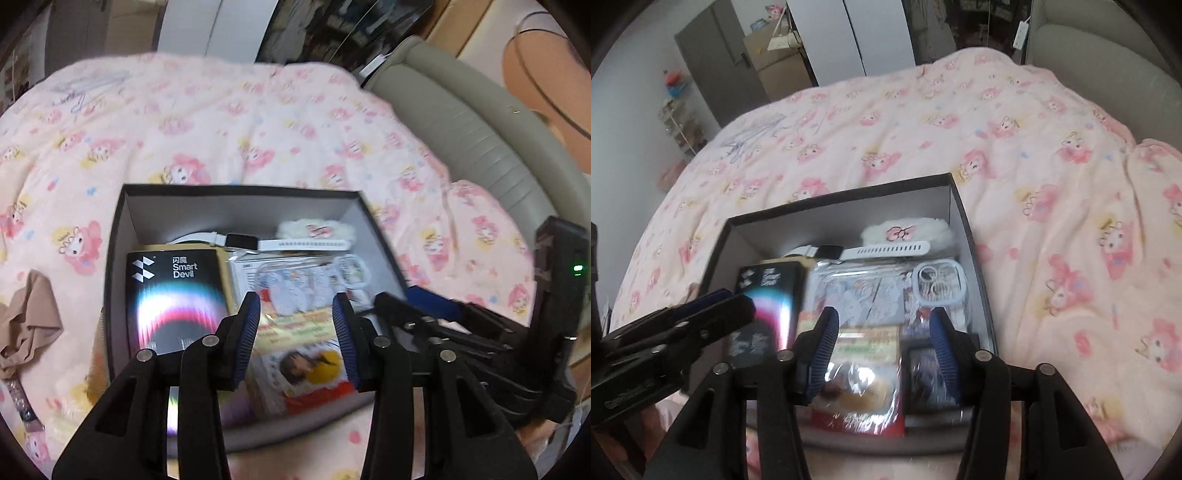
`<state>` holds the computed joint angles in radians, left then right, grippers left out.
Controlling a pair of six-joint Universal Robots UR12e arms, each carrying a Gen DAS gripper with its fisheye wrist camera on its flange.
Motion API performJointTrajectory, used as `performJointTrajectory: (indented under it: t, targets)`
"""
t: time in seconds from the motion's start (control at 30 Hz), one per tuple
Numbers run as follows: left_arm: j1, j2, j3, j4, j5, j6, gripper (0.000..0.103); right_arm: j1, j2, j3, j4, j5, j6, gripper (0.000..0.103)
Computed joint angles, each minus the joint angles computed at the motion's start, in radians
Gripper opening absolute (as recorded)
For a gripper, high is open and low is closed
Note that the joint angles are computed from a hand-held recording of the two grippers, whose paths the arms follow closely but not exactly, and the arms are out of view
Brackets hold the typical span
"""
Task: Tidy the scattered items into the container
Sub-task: 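Withdraw both tools from the box toward the remaining items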
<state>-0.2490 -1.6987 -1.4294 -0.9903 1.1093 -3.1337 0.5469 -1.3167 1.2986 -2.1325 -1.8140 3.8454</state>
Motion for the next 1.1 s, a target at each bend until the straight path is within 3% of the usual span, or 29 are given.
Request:
performJointTrajectory:
  t: [0.17, 0.53, 0.8, 1.1]
  targets:
    - [-0.001, 0.063, -0.038, 0.022, 0.014, 0.031, 0.046, 0.041, -0.028, 0.012, -0.038, -0.034, 0.022, 0.050]
    - [0.048, 0.181, -0.130, 0.006, -0.026, 0.046, 0.047, 0.142, -0.043, -0.009, -0.040, -0.138, 0.011, 0.054]
    - [0.123, 0.250, -0.191, -0.012, -0.008, 0.021, 0.048, 0.180, 0.011, -0.077, -0.035, -0.100, -0.024, 0.055]
    - [0.262, 0.318, -0.276, -0.016, 0.021, -0.024, 0.048, 0.200, 0.158, -0.250, -0.007, 0.079, -0.120, 0.054]
